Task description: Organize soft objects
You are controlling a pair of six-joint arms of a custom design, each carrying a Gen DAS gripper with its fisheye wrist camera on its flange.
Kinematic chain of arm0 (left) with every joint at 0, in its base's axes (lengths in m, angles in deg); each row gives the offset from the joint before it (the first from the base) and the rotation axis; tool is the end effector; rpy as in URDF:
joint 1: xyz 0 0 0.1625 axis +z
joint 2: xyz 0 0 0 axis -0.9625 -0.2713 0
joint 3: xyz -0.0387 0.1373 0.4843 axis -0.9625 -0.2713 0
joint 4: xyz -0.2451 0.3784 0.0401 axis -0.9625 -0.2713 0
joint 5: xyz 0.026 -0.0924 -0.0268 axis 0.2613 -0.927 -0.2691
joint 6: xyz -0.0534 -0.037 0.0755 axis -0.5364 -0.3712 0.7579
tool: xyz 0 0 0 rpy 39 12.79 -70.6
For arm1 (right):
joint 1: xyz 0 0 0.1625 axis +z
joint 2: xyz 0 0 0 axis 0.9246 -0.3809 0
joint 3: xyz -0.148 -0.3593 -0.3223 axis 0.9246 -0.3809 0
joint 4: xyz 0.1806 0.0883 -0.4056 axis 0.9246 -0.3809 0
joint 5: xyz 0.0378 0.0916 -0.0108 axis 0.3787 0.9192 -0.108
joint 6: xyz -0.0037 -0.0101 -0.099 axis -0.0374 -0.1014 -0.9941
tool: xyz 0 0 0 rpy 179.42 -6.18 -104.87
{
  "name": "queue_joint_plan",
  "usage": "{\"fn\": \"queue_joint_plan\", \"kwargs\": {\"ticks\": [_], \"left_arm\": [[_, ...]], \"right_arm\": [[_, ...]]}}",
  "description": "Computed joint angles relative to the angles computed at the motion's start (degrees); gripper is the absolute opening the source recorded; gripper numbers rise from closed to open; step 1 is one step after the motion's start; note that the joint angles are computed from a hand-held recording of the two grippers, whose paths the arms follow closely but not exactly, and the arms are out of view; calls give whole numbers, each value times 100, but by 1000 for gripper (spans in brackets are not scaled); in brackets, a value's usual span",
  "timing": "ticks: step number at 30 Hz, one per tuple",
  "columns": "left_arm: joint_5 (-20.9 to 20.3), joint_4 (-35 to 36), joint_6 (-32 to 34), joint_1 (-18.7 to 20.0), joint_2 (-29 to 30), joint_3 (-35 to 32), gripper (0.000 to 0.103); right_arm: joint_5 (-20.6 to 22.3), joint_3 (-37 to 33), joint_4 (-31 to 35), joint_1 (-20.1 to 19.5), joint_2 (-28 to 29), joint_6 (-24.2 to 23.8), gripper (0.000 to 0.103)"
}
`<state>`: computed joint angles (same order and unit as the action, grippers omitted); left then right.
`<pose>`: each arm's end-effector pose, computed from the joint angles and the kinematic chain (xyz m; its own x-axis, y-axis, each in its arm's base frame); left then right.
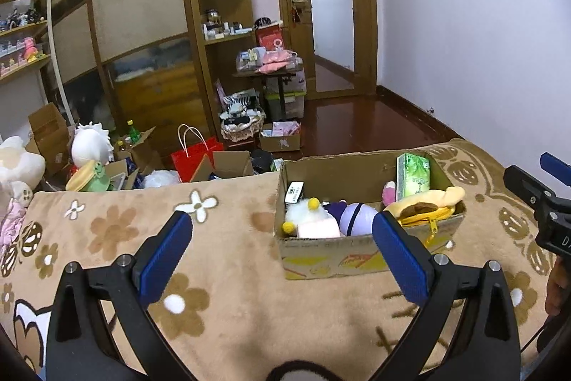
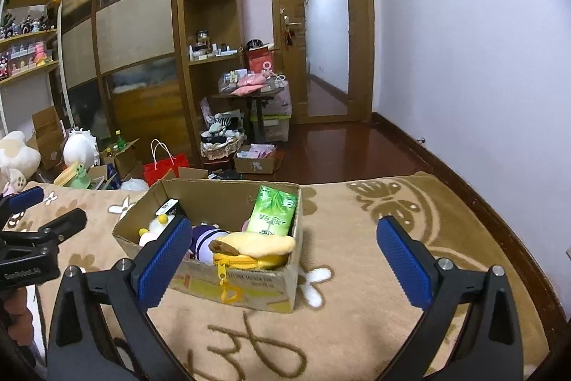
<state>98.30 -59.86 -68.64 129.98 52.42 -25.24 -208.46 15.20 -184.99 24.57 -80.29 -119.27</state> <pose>-0.3173 -0.8242 0.0614 -0.6356 0.2243 -0.7387 0.7250 0.5022 -0.4713 0.1158 -0.7924 0.2600 -0.7112 0.2049 0.6725 -0.5423 0.4488 -0.7103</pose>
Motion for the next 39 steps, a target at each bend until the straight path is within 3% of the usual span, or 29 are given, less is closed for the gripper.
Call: {"fn": "queue_joint_plan", "kwargs": {"ticks": [8, 15, 32, 39], "left_arm": [[-162, -1049, 293, -143, -750, 1437, 100], [-216, -1238, 213, -179, -975, 1855, 100], [-225, -619, -115, -11, -549, 1178, 100], [-237, -684, -30, -9, -524, 1162, 100]], "right_arm": [[-118, 530, -563, 112, -228, -126, 103], [-218, 884, -830, 132, -349, -64, 103], [-394, 807, -844, 23, -145, -314, 103], [-406, 725, -988, 15, -54, -336, 103]]}}
